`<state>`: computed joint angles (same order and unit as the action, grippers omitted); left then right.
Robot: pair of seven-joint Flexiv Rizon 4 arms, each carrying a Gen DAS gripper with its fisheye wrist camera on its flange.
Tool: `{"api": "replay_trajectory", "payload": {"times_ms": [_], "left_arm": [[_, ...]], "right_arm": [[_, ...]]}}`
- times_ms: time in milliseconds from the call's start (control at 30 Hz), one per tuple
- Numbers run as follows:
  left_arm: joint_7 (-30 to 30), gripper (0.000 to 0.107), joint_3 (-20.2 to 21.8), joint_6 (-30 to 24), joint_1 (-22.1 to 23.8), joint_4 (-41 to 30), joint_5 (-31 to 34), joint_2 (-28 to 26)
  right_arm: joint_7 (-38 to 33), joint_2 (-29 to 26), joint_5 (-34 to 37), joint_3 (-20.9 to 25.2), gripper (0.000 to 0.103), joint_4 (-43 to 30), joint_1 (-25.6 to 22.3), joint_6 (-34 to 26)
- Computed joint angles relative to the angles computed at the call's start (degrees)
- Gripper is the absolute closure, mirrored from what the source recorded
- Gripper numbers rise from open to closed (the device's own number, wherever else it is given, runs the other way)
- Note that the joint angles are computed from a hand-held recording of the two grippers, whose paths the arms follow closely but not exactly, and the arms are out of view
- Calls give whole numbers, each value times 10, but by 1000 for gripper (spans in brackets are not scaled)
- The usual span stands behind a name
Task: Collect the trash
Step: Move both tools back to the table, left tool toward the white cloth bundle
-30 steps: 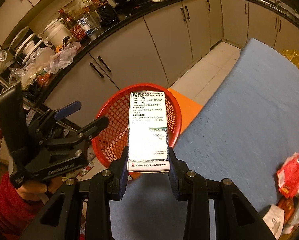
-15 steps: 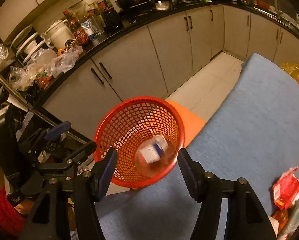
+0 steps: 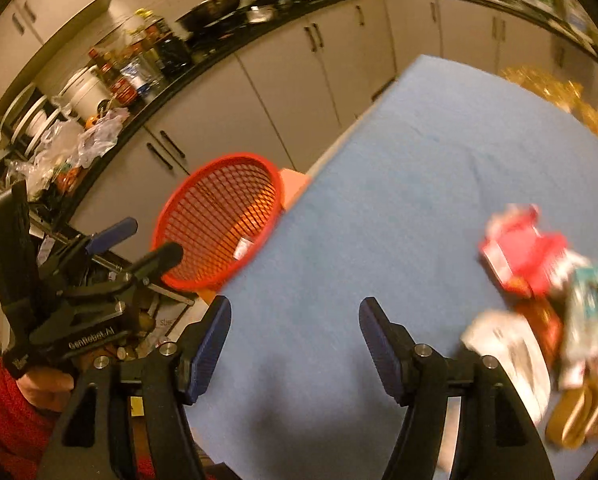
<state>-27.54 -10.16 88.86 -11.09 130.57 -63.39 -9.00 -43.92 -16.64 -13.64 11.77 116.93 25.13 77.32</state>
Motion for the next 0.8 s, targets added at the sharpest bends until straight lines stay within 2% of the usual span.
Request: {"api": "replay_trajectory", "payload": {"times_ms": [100, 233, 300, 433, 600, 800], "left_arm": [[-33, 19, 4, -19, -13, 5, 45, 3], [-55, 19, -10, -33, -32, 7, 76, 8], [-60, 19, -16, -49, -45, 6, 84, 9], [-69, 19, -23, -82, -71, 1, 104, 9], [-137, 19, -16, -145, -91, -26, 198, -11], [-237, 19, -13, -180, -102, -60, 308, -48]], "right_arm": [[26, 41, -3, -9, 32, 60, -3, 26], [134, 115, -92, -49, 32, 164, -2, 66], [188, 149, -139, -52, 32, 207, -21, 74], [246, 210, -162, -31, 32, 273, -80, 71], [266, 273, -134, -1, 32, 330, -141, 66], [235, 323, -61, 11, 32, 367, -157, 55]]}}
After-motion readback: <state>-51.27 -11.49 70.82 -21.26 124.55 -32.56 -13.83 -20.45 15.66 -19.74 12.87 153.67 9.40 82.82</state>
